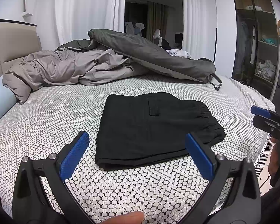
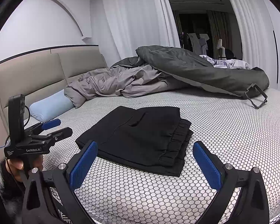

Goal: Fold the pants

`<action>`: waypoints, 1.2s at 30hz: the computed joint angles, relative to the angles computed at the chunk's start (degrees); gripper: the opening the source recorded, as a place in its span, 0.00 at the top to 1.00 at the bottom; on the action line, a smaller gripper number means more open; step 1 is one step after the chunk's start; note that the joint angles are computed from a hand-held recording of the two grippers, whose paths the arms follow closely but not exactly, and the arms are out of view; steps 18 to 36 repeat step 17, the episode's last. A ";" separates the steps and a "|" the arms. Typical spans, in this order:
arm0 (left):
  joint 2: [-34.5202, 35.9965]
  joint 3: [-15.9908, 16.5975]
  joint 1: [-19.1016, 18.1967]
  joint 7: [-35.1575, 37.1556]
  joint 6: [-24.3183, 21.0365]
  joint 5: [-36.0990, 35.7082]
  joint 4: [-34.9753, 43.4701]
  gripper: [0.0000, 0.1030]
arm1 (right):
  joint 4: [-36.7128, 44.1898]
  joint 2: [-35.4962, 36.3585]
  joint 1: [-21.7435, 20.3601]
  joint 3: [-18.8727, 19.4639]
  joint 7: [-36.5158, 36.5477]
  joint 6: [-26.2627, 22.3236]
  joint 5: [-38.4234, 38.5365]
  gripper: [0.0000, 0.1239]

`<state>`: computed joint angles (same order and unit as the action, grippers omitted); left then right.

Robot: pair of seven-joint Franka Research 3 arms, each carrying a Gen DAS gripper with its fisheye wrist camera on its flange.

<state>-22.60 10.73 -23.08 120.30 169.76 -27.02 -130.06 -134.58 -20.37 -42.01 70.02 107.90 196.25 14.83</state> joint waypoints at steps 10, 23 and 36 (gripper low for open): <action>-0.61 -0.06 0.50 -0.91 0.06 0.42 -0.38 0.01 | 0.14 -0.68 -1.64 1.46 0.04 0.37 -0.52 0.17; -0.93 0.53 0.39 -1.46 -0.58 -0.29 -0.20 0.01 | 0.25 -0.42 -2.54 2.22 -0.26 1.27 -1.35 0.17; -0.93 0.53 0.39 -1.46 -0.58 -0.29 -0.20 0.01 | 0.25 -0.42 -2.54 2.22 -0.26 1.27 -1.35 0.17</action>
